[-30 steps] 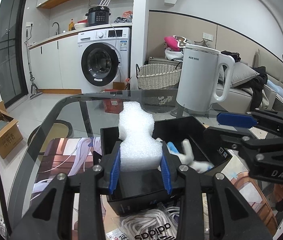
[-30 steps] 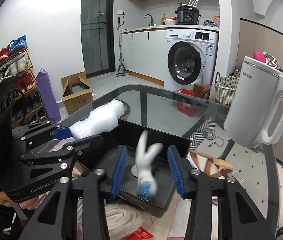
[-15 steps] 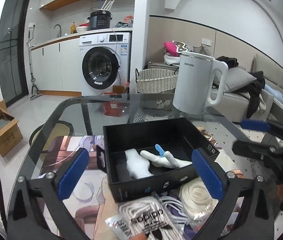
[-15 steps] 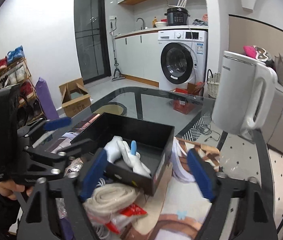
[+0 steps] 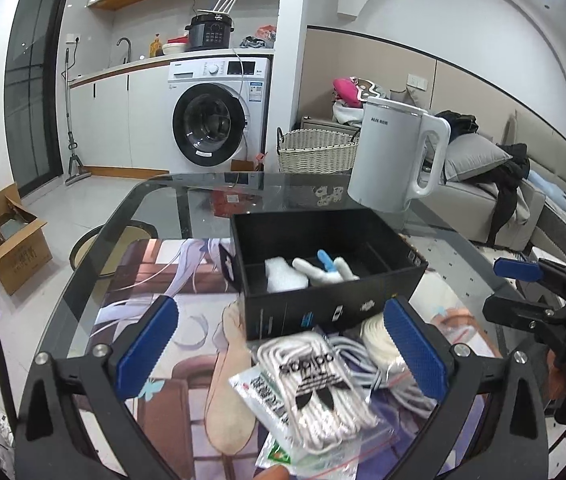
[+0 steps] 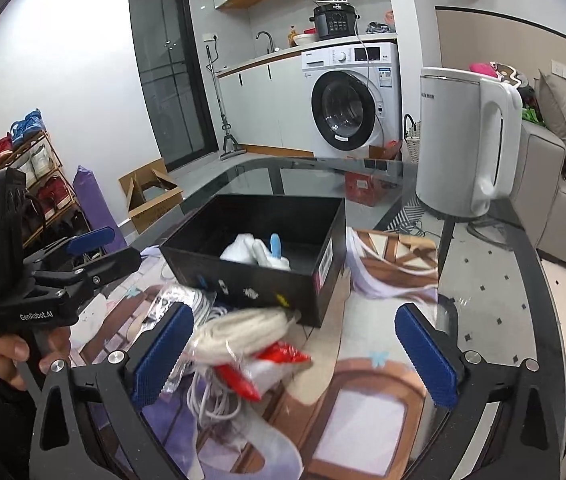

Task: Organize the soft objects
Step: 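Move the right gripper to the bag of white rope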

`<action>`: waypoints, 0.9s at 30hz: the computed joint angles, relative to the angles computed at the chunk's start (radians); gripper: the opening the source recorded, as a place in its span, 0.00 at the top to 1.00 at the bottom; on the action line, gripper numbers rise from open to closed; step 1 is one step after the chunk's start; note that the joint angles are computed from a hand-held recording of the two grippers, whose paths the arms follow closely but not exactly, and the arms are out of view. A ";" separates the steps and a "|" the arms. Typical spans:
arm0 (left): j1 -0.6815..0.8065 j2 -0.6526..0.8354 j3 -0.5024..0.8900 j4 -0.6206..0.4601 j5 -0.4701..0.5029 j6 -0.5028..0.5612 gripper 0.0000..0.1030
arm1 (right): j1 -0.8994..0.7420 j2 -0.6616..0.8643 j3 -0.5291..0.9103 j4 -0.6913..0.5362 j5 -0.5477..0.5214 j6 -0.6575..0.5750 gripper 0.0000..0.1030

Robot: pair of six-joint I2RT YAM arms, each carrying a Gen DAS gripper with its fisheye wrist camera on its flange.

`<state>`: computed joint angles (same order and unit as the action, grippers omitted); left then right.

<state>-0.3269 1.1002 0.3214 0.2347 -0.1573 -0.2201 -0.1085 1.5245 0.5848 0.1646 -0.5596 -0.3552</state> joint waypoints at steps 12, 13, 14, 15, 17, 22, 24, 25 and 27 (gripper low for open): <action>-0.039 0.009 -0.066 0.044 -0.060 0.009 0.00 | 0.048 -0.023 -0.081 0.039 0.048 -0.026 0.01; -0.037 0.012 -0.064 0.043 -0.055 0.004 0.00 | 0.049 -0.020 -0.082 0.035 0.053 -0.030 0.01; -0.037 0.012 -0.063 0.043 -0.052 -0.001 0.00 | 0.053 -0.018 -0.083 0.030 0.062 -0.041 0.01; -0.039 0.010 -0.063 0.044 -0.050 -0.002 0.00 | 0.055 -0.017 -0.091 0.041 0.071 -0.044 0.01; -0.054 0.004 -0.065 0.045 -0.064 0.003 0.00 | 0.065 -0.011 -0.098 0.058 0.090 -0.044 0.01; -0.067 0.001 -0.068 0.043 -0.077 0.004 0.00 | 0.072 0.020 -0.093 0.069 0.096 -0.035 0.01; -0.067 0.002 -0.069 0.043 -0.076 0.005 0.00 | 0.079 0.028 -0.091 0.073 0.105 -0.034 0.01; -0.065 0.002 -0.070 0.044 -0.075 0.006 0.00 | 0.082 0.031 -0.091 0.076 0.104 -0.035 0.01; -0.056 0.002 -0.075 0.053 -0.068 0.007 0.00 | 0.086 0.038 -0.091 0.082 0.105 -0.032 0.01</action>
